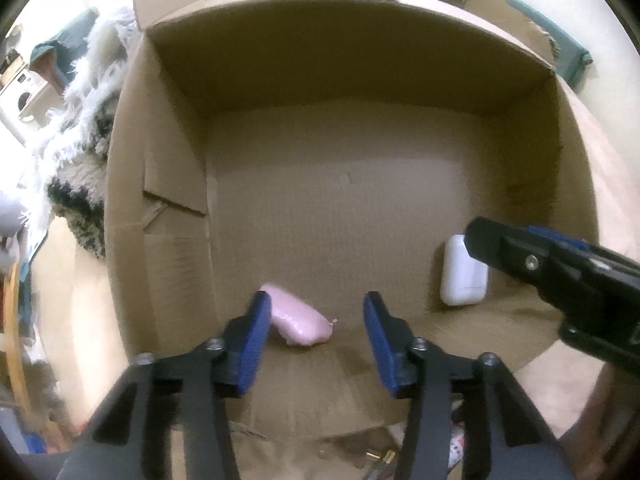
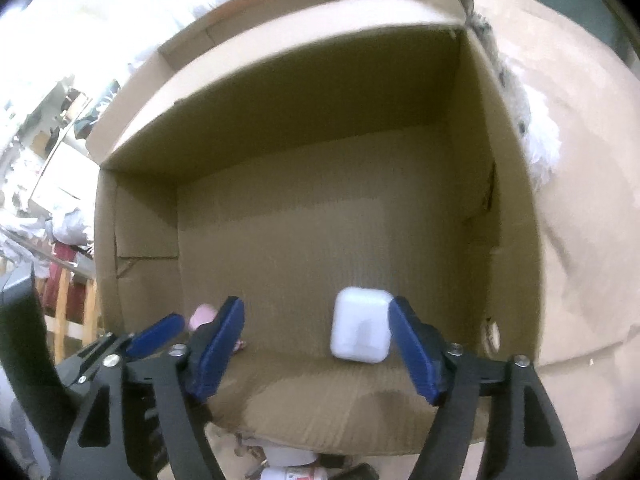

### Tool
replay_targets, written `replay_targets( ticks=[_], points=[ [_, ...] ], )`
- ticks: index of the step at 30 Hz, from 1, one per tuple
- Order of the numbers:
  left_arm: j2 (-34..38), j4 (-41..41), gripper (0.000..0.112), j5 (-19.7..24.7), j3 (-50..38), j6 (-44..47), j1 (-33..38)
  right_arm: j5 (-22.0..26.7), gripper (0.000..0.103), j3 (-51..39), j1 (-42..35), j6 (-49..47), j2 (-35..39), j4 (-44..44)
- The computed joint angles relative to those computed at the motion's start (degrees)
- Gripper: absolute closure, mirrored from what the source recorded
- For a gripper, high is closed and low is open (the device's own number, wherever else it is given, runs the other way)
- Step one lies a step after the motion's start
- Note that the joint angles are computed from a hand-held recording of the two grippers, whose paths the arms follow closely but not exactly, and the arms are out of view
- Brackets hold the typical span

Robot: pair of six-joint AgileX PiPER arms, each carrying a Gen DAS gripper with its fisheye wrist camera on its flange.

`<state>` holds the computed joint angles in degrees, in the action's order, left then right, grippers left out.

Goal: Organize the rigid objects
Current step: 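Lower both held items into the box and open both tools, then grasp a white pill bottle with the left tool while the right tool grasps another pill bottle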

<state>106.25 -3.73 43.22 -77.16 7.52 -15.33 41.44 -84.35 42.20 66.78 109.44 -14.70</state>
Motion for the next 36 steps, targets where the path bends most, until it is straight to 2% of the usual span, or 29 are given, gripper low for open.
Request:
replay_targets(
  ticks=[1,3,5,7,10,16,20,25,29,36],
  points=[
    [-0.16,-0.23,0.059,0.17,-0.05,0.03,-0.03,1.28,0.020,-0.82,0.51,1.45,0.30,-1.96],
    [-0.81,-0.07,0.047,0.03,0.12,-0.97,-0.40,2.79,0.020,-1.65,1.35,3.97,0.33,-5.61],
    [-1.81,0.58,0.044,-0.70,0.65,-1.97,-0.83,2.11,0.011,-0.46,1.07,4.66,-1.25,-6.52],
    [-3.14,-0.62,0.044,-0.91,1.27,-0.74,-0.82,0.66,0.007,1.18,0.81,5.81,-2.83,-6.98],
    [-5.35,-2.98,0.044,-0.39,1.92,1.85,-0.34,-0.96,0.007,3.42,0.60,6.12,-5.10,-6.71],
    [-9.92,-3.42,0.044,-0.24,4.43,3.75,0.75,-0.83,0.007,4.83,2.45,8.70,-6.75,-8.35],
    [-14.75,-6.83,0.044,3.73,7.41,3.71,2.71,0.20,0.007,6.36,4.83,12.43,-8.67,-10.60],
    [-22.02,-8.14,0.044,3.55,14.91,5.17,4.97,0.71,0.007,9.92,7.93,17.97,-12.26,-13.26],
    [-25.03,-10.14,0.044,5.20,18.42,7.10,7.11,-1.34,0.007,14.12,9.81,22.53,-14.69,-12.60],
    [-27.61,-10.21,0.044,11.64,26.19,10.23,6.19,-0.99,0.007,19.13,14.51,30.58,-17.17,-13.75]
  ],
)
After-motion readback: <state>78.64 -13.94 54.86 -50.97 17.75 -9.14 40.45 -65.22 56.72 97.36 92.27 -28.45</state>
